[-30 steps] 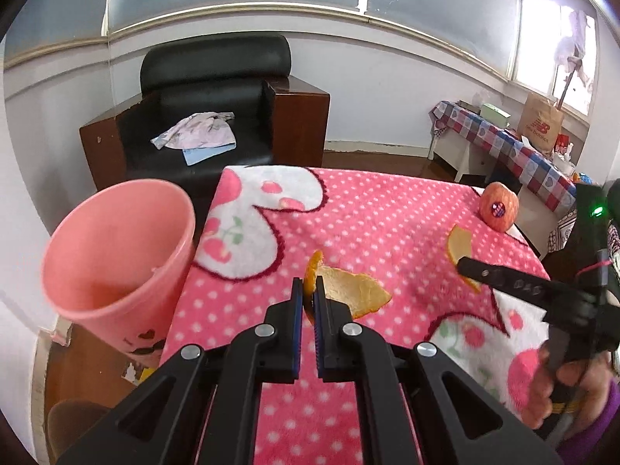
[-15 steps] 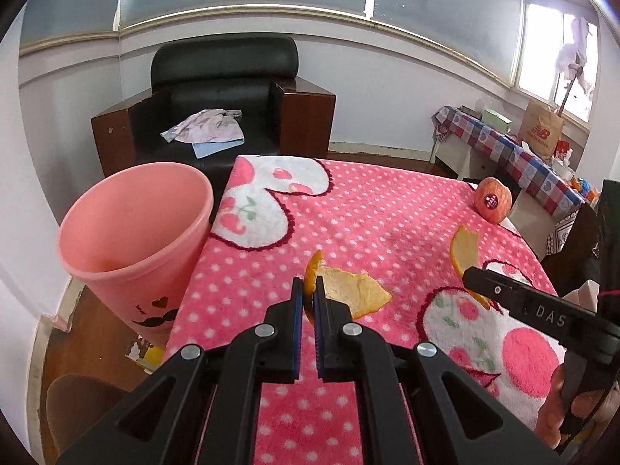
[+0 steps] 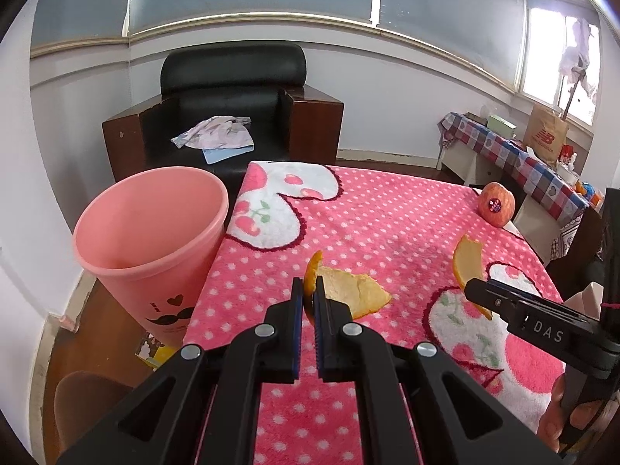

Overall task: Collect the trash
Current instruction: 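Lift both orange peels and carry them over the pink bucket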

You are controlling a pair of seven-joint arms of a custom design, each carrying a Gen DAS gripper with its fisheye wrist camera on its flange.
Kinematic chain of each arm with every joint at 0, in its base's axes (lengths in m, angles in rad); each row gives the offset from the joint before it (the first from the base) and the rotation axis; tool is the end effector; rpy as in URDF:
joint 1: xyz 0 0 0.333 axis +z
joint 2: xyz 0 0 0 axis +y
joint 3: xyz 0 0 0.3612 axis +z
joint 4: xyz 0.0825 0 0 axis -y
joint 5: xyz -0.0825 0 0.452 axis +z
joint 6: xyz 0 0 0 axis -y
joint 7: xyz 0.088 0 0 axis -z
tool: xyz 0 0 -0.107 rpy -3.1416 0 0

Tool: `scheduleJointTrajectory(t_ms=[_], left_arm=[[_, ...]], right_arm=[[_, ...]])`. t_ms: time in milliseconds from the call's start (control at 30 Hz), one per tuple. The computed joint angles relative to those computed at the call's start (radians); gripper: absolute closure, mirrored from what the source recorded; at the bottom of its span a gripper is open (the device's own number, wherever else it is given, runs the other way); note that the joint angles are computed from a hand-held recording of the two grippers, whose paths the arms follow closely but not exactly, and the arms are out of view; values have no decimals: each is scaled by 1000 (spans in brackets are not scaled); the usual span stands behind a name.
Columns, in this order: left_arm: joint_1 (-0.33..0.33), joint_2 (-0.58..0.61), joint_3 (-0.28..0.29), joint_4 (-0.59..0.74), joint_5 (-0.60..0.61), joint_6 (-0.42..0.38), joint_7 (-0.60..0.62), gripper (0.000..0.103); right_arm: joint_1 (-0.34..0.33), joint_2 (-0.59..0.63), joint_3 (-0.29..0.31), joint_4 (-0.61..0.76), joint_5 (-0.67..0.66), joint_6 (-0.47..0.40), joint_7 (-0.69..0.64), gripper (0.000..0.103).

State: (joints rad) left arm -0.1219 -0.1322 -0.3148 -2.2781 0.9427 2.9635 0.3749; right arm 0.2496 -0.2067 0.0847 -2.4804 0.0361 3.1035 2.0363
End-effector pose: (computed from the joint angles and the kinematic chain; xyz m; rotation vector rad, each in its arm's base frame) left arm 0.5027 -0.3004 0.4868 -1.6167 1.8315 -0.9537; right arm 0.5137 0.1766 0.4665 -1.5195 1.7859 -0.3890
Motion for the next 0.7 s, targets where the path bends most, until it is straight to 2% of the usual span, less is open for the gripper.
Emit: scheduleJointTrajectory(t_ms=[300, 700], left_arm=[[2, 3, 4, 3, 3, -21, -10, 98], [11, 21, 34, 34, 59, -55, -75, 98]], right_arm=[[34, 1, -17, 3, 22, 7, -33, 70], [237, 52, -150, 76, 252, 34, -298, 70]])
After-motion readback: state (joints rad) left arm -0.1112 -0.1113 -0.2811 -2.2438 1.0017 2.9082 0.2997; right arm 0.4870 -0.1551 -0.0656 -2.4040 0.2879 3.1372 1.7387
